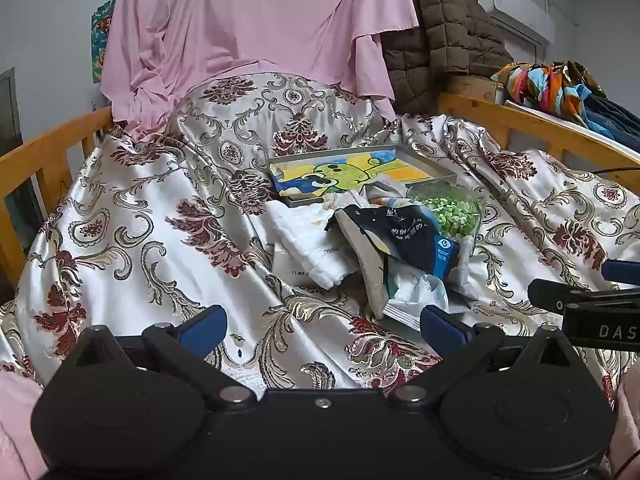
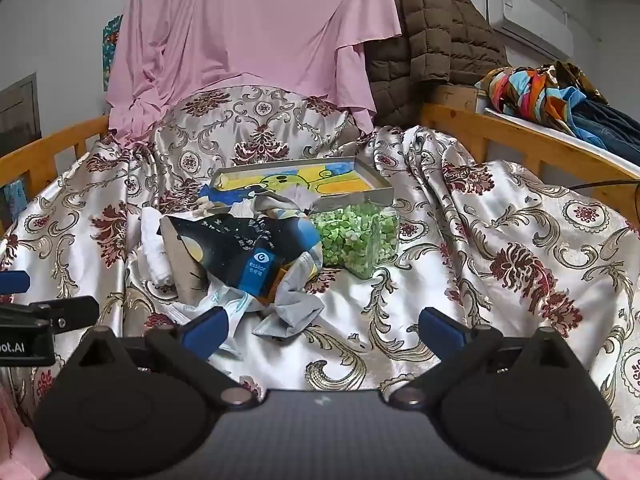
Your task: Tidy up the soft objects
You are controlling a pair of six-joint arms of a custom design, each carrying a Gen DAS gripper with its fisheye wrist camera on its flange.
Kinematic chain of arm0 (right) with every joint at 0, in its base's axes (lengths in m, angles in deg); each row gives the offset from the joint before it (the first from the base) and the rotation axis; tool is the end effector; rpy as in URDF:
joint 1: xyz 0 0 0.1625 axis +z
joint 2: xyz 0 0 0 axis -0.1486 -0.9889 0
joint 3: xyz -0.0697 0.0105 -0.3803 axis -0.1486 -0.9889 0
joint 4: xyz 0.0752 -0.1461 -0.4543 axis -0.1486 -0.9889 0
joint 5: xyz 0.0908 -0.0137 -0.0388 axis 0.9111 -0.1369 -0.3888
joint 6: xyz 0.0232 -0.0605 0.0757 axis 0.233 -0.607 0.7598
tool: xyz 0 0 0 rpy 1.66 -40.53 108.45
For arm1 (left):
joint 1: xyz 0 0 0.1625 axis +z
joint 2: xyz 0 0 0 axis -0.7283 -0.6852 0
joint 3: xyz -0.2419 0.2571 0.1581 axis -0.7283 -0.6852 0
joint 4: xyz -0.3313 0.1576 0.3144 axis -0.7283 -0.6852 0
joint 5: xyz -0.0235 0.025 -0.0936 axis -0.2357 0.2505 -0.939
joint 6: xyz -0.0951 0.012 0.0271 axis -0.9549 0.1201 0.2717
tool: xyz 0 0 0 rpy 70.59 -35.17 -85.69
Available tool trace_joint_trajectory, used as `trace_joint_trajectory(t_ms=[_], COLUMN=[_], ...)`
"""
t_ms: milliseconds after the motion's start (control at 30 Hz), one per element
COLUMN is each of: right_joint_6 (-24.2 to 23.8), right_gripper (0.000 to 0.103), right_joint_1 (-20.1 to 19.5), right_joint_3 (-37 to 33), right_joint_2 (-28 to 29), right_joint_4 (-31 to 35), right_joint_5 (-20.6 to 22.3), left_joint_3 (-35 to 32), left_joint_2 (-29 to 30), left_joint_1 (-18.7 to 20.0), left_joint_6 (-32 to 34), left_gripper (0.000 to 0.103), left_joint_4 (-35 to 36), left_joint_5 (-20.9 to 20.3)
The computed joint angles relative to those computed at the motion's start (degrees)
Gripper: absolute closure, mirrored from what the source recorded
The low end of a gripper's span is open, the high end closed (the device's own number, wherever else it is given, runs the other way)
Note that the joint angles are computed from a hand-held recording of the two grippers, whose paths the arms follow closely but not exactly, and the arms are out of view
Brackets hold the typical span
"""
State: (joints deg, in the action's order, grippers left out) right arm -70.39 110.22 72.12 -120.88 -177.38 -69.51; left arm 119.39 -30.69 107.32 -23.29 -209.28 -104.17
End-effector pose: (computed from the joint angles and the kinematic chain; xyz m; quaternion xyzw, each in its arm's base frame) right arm 0.2122 -0.6508 0.1103 0.1587 -0.7883 0.4770 0.3548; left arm -0.1590 -0.6781 0.1715 0.2749 0.8209 -0.4131 0.2825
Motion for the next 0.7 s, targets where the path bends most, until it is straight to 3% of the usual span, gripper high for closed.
trace_joint_trajectory(t_ms=[700], right_joint_6=[0.7], right_gripper=[0.000], right_joint_1=[0.0], right_joint_3=[0.1], right_joint_2=[-0.1], right_joint_4=[0.4], right_joint_5=[0.0], left_joint_3=[0.0], left_joint_2=[-0.2], left_joint_1=[0.0], left_joint_6=[-0.3], left_gripper=[0.001], left_joint_4=[0.7], left_joint_5=[0.1])
